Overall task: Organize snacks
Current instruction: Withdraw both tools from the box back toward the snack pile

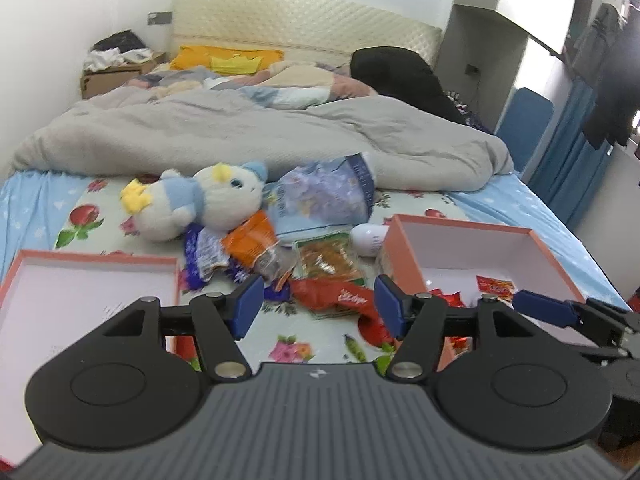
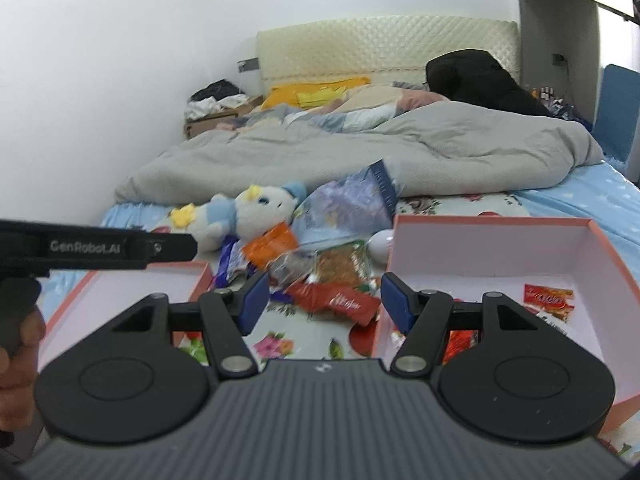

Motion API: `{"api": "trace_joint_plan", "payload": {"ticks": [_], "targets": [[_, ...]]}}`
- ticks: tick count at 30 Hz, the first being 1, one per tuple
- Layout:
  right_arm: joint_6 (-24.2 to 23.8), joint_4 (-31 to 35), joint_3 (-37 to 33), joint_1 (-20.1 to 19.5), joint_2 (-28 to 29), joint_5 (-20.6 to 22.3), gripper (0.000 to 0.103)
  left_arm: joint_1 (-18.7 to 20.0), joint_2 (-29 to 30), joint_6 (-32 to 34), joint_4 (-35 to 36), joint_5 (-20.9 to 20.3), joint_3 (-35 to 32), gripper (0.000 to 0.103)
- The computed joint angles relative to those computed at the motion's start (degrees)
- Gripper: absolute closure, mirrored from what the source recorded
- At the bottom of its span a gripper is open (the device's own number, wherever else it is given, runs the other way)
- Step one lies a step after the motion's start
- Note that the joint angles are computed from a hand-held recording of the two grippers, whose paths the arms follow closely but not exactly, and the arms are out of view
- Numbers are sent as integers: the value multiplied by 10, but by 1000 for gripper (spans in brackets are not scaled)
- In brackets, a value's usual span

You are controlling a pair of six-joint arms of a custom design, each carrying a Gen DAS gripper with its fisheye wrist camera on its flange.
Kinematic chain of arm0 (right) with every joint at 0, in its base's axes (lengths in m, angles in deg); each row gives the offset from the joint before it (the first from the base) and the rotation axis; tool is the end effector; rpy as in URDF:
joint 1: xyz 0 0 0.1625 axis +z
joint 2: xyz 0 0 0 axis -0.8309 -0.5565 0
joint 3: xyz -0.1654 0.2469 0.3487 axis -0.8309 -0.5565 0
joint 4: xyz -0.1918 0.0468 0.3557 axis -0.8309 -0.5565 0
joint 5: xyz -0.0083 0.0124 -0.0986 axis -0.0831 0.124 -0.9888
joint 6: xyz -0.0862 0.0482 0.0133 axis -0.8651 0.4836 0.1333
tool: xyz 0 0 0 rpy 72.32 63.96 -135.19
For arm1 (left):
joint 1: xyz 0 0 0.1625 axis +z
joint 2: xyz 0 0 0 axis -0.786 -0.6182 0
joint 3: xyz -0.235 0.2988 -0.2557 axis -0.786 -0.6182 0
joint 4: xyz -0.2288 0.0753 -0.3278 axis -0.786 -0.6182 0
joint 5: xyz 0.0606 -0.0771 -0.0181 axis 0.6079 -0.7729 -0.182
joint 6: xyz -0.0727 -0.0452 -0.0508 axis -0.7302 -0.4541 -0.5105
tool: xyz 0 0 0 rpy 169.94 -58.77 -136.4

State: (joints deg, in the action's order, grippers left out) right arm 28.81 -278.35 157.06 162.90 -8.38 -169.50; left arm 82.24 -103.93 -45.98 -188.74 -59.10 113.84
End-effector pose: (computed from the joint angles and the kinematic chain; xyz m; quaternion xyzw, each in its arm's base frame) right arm 0.2280 -0.3925 0.1819 0.3227 -0.8459 0.3834 0.1826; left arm -0.2361 -0.3954 0.2058 0.1052 0.8481 -0.4375 0.2799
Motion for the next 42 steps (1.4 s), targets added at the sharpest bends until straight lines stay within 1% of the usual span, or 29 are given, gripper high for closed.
{"api": "trace_joint_plan", "payload": {"ticks": [3,5,7,8,10,12,14,16,18,20,23,25,26,28,29,31,33,35,36,38,39,40,42], "targets": [[-4,-32,18,2,18,-4,39,-10,-23,-39,56,15,17,34],[-2,-55,34,1,26,0,39,-16,-37,-65,87,29,29,29],[2,-78,46,4,38,-4,39,-20,-51,-95,116,35,38,29],[2,-82,51,3,40,-1,39,-22,-57,-107,125,37,43,28],[1,-101,57,11,52,-12,39,-25,-66,-130,140,44,55,27],[-2,-106,60,15,60,-14,39,-26,-72,-151,146,47,67,26],[-5,-102,57,21,67,-22,39,-22,-71,-169,147,51,75,26],[-18,-114,55,27,81,-29,39,-15,-66,-185,150,51,78,26],[-35,-122,50,31,95,-36,39,-4,-55,-160,90,41,91,26],[-42,-119,41,35,107,-48,39,10,-45,-156,64,33,94,26],[-55,-113,25,34,126,-55,39,36,-20,-118,-14,18,94,26],[-64,-106,10,33,138,-59,39,58,1,-77,-78,8,89,26],[-64,-99,4,34,142,-63,39,70,15,-49,-120,3,85,26],[-65,-95,-10,30,153,-55,39,95,44,10,-211,-8,77,26],[-67,-100,-18,28,162,-53,39,106,54,31,-239,-14,69,26],[-67,-94,-37,26,173,-58,39,137,78,84,-308,-38,50,26],[-60,-84,-55,23,183,-66,39,167,106,144,-386,-53,31,26],[-57,-65,-74,17,192,-68,39,200,118,180,-421,-78,8,26],[-61,-54,-86,16,199,-72,39,221,118,190,-430,-103,-3,26],[-64,-33,-113,20,212,-96,39,252,117,199,-436,-141,-21,26],[-66,-25,-126,20,219,-100,39,269,118,203,-435,-159,-33,26],[-71,-16,-138,19,224,-100,39,280,118,203,-429,-169,-43,26],[-84,1,-169,20,239,-122,39,304,121,207,-417,-192,-63,26]]}}
